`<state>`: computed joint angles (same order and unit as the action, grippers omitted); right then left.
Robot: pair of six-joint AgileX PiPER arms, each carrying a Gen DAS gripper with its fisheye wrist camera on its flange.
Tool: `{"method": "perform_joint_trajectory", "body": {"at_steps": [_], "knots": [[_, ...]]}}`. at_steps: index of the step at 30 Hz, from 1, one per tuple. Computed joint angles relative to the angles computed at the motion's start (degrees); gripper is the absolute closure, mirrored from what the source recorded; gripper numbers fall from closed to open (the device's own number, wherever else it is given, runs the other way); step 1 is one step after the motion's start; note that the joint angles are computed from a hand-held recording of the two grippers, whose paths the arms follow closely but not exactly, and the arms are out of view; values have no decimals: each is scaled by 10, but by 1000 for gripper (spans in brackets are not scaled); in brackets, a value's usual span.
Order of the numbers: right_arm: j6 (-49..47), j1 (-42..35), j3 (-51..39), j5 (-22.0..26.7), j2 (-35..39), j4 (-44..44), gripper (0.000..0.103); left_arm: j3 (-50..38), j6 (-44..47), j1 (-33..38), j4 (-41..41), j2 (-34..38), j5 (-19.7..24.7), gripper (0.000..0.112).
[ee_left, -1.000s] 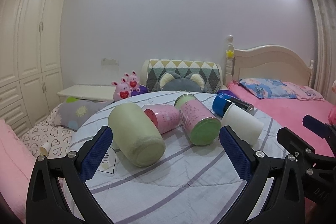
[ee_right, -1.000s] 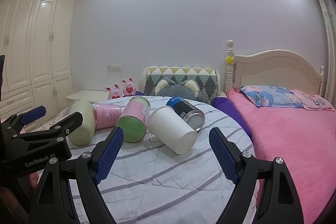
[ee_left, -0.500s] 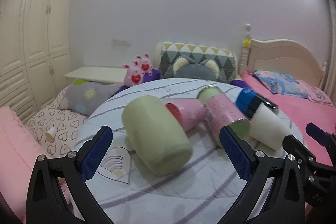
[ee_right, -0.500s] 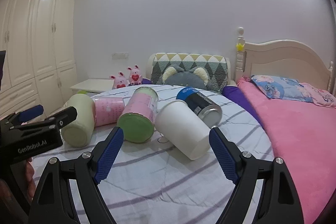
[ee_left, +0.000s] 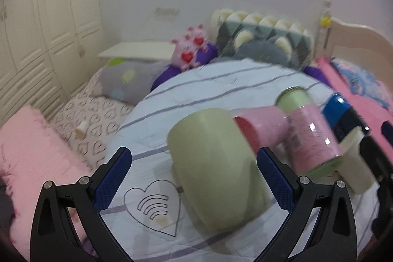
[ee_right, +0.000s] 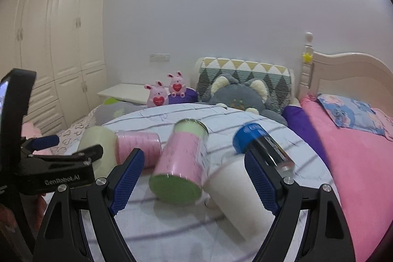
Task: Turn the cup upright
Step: 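Move the left gripper to the lying pale green cup and close on it, then lift the pale green cup with the left gripper and swing it away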
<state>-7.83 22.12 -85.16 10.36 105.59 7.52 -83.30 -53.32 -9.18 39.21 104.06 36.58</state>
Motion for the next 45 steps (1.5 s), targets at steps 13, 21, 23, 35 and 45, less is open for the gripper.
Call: {"method": "perform_joint_trajectory", "body": {"at_steps": [13,21,23,35,45], "knots": [[-203,-28,-241,173,131,136,18,-199,132,24,-212,103,178,9],[-207,-43,-369,277,207,151,18,-242,180,56,-342,135,216,30],[-190,-46,-400,302,226,139,18,-249,165,51,-329,138,222,30],[-161,-54,-465,361,259,133,18,-254,140,43,-291,131,248,30],[-142,-52,-368,319,191,113,18,-197,153,25,-283,77,230,30]]}}
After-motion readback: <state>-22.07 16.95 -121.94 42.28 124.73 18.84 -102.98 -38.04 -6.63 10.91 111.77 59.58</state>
